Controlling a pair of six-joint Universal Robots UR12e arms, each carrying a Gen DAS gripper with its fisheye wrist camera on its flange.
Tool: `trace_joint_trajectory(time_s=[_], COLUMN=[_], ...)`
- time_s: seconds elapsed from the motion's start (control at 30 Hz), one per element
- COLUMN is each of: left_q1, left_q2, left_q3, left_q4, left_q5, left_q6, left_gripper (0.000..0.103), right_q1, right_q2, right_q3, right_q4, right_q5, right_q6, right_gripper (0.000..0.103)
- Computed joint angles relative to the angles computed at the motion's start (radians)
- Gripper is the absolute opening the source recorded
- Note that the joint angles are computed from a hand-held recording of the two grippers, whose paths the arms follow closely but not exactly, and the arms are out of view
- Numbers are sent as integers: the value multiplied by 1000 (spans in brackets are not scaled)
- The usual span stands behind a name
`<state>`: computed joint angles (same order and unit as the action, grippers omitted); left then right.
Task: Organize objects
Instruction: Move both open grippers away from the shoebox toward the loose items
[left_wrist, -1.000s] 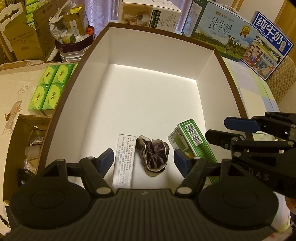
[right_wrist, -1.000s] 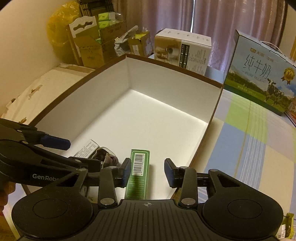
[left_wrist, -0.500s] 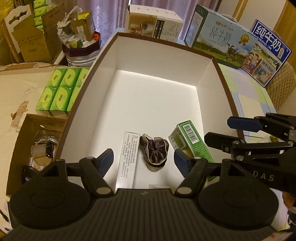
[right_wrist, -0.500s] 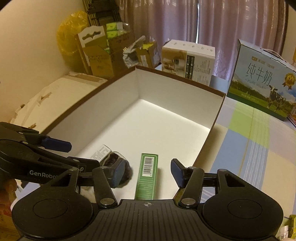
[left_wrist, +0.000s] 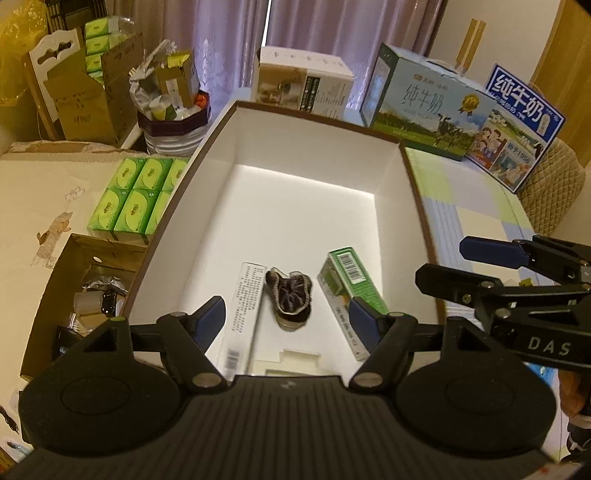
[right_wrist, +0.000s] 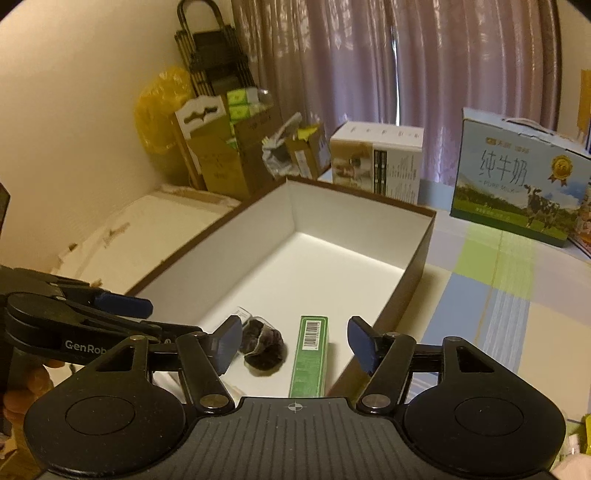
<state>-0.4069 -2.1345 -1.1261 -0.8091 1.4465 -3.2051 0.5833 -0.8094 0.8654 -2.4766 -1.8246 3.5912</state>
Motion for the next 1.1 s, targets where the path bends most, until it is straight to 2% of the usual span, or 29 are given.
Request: trace_joint_trajectory(time_s=[0.2,0.47,0.83,1.1], left_q1=[-18,-54,-109,-152], left_q2=[40,69,90,76], left_q3=[-52,-98,-140,-130], left_q4=[47,84,110,103], left_q5=[-8,-13,-28,-56], left_q6=[4,-9,-13,0], left_gripper=[70,70,70,70], right_q1=[5,5,8,6], right_q2=[-89,-204,-343,-424], right_q3=[145,326,536,643], right_q4=[-97,-146,-147,-85], right_q5=[-9,-23,-47,-104], right_q6=[33,101,199,319], right_gripper=[62,62,62,62])
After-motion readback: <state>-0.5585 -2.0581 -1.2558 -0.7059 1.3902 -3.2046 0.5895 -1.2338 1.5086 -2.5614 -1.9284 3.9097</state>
